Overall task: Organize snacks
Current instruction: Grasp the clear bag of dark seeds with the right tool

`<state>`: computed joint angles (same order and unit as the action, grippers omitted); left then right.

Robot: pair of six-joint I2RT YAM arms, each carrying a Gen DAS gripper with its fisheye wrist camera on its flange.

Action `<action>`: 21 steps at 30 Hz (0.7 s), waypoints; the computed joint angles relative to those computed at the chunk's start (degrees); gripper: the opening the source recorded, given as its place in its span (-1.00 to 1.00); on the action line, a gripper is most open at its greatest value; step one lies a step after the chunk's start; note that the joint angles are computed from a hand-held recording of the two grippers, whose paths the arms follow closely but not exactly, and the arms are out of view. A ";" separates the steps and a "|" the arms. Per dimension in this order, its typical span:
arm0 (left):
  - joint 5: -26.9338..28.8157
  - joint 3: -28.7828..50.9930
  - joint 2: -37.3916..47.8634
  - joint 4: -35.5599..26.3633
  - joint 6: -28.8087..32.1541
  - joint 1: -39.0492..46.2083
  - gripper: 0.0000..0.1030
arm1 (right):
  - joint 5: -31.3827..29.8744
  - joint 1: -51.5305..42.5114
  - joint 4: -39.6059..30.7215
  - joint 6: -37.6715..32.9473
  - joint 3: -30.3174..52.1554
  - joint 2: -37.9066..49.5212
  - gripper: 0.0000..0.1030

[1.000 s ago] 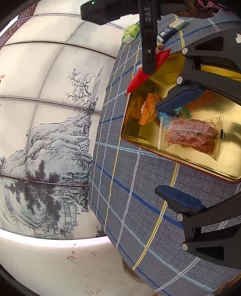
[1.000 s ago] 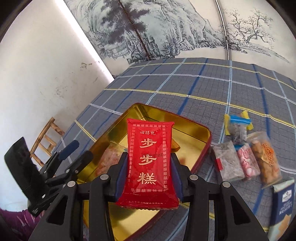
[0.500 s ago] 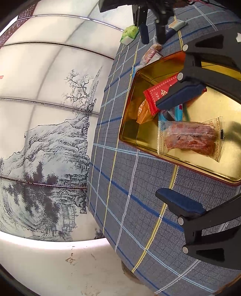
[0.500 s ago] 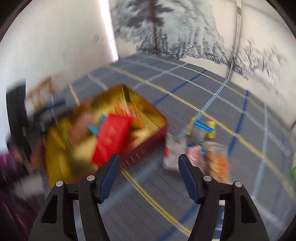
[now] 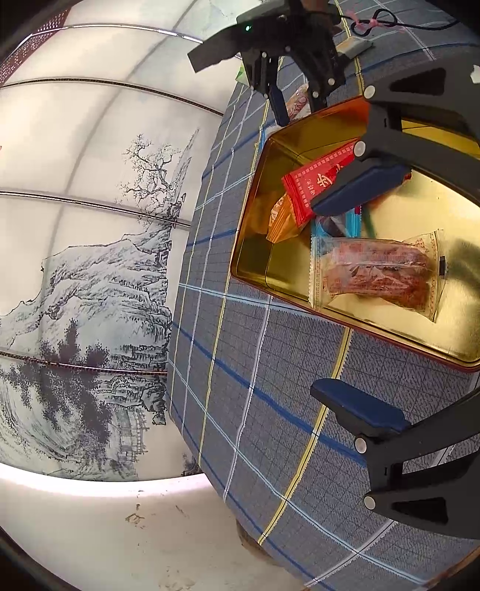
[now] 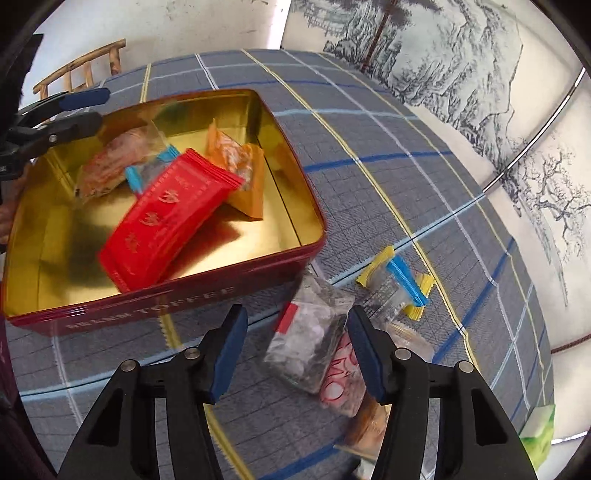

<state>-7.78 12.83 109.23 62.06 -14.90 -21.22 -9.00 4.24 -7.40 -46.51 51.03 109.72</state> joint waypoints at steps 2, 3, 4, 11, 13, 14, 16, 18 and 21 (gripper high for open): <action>0.09 -0.14 0.19 0.35 0.04 0.02 0.71 | 0.21 0.28 -1.25 0.11 1.93 1.77 0.10; 0.09 -0.10 0.21 0.27 0.05 -0.05 0.71 | 0.78 0.62 -2.11 -0.05 2.97 2.79 0.10; 0.16 0.00 0.07 -0.02 0.07 -0.04 0.72 | 1.27 0.93 -3.15 -0.22 4.05 3.89 0.07; 0.30 0.29 0.21 -0.44 0.11 -0.08 0.76 | 3.08 1.51 -4.91 -0.43 0.76 0.62 -0.25; 0.27 0.27 0.36 -0.17 0.00 -0.09 0.77 | 2.90 1.13 -2.75 -0.43 -4.10 -2.70 -0.26; 0.23 0.34 0.61 0.00 -0.10 -0.12 0.77 | 2.70 0.64 -1.28 0.07 -7.48 -5.11 -0.26; 0.28 0.42 0.82 0.13 -0.10 -0.13 0.77 | 1.38 -1.16 1.65 1.09 -14.12 -10.25 -0.28; -0.07 0.41 1.19 0.61 -0.08 -0.45 0.77 | -2.58 -5.01 3.95 2.48 -21.76 -17.12 -0.29; -0.47 0.22 1.48 1.33 0.08 -0.60 0.77 | -9.00 -15.57 6.67 2.44 -31.08 -25.02 -0.29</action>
